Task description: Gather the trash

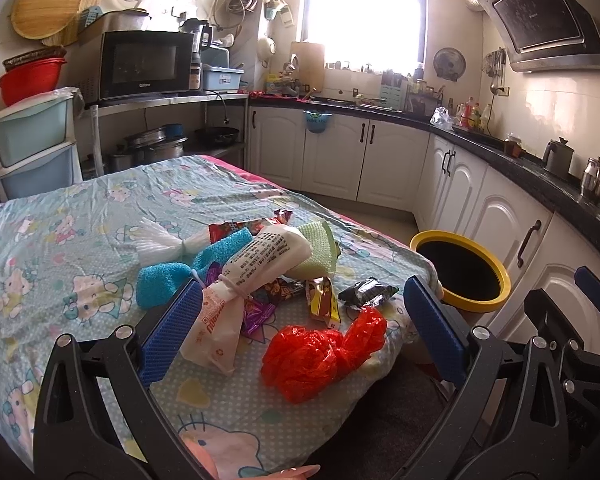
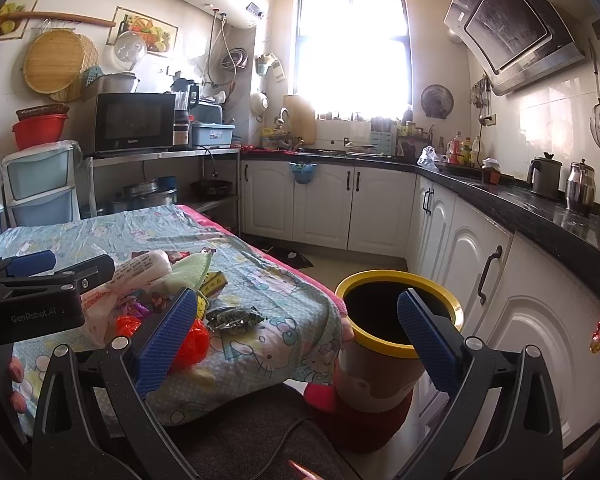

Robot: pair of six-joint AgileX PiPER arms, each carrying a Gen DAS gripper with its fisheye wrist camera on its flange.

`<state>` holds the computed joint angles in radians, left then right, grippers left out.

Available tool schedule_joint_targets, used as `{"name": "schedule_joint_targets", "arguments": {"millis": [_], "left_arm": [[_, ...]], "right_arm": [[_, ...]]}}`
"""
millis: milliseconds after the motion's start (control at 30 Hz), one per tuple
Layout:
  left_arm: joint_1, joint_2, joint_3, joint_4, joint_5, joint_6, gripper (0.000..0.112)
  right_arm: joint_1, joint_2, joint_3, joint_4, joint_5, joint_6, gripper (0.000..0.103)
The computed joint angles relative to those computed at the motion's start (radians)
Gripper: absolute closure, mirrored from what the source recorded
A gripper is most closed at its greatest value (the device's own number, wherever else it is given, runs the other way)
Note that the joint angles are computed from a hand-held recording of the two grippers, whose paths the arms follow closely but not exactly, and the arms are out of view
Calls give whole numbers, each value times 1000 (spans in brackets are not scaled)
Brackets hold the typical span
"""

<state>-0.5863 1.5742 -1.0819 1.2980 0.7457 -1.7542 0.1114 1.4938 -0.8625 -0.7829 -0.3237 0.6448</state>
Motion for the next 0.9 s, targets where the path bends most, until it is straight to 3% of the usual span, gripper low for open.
{"name": "schedule_joint_targets", "arguments": {"millis": [633,900], "left_arm": [[21,-1,17,20,-7,-32,20],[59,-12,39,25,-20,-53,20]], "right_arm": [[2,4,-3,2,0,-4,6],[21,11,-46,-186,13,143,6]]}}
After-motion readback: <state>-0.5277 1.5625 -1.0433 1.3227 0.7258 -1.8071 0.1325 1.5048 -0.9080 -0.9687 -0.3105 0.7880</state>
